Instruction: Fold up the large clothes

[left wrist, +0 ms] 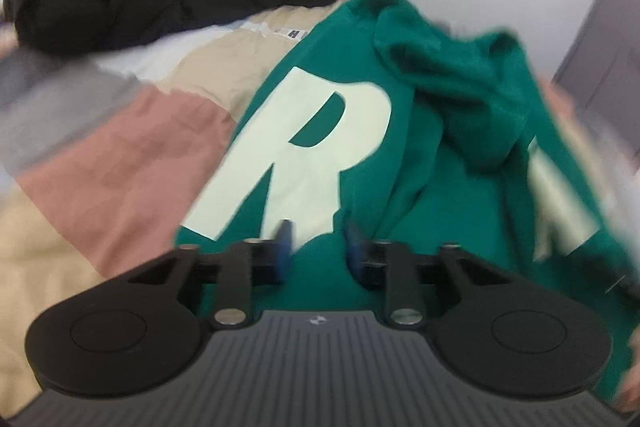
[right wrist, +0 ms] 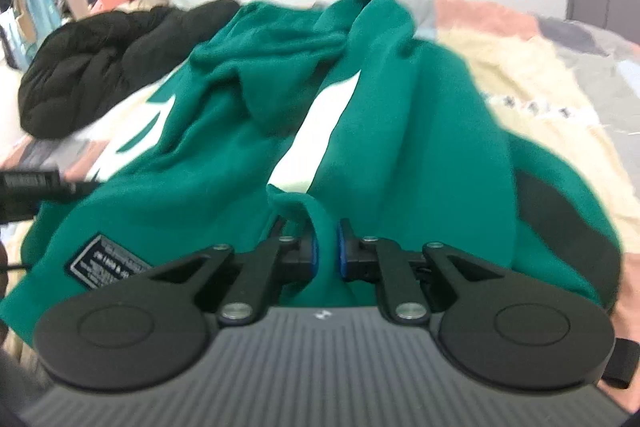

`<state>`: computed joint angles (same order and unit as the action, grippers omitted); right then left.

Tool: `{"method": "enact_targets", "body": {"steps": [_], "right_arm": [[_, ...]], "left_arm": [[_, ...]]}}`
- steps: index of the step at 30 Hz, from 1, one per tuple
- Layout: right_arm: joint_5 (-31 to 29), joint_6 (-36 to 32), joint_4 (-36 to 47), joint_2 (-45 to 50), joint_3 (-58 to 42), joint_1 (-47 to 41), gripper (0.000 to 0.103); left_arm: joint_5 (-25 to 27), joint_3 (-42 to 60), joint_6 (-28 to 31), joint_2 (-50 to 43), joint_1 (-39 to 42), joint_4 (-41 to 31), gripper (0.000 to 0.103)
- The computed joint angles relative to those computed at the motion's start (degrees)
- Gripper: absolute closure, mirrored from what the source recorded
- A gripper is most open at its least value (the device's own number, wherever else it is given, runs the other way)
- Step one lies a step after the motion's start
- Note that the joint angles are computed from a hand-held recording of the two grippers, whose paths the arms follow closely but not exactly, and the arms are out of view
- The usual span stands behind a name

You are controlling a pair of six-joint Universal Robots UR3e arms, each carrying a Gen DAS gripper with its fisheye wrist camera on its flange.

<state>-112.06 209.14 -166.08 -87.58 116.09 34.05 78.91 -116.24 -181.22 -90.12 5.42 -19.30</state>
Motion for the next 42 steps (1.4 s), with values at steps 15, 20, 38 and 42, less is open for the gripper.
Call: {"method": "enact_targets", "body": {"steps": [15, 20, 38, 42], "right_arm": [[6.0, -24.6, 0.9, -16.1, -1.6, -29.4, 0.094], [11.5, -27.8, 3.9, -9.9, -13.2, -45.2, 0.094], [8.8, -23.6, -12.6, 24.2, -18.1, -59.1, 0.091], [8.2, -21.1, -14.5, 21.4, -15.4, -56.9, 0.086]], "left_arm": [[15.5, 24.2, 7.3, -11.1, 7.2, -4.8, 0.098], [26.6, 49.0, 5.7, -28.5, 5.8, -11.9, 0.098], [26.9, 70.7, 0.5, -51.7, 9.7, -19.3, 0.102], [24.0, 61.7, 3.1, -45.3, 9.6, -13.5, 0.098]]}}
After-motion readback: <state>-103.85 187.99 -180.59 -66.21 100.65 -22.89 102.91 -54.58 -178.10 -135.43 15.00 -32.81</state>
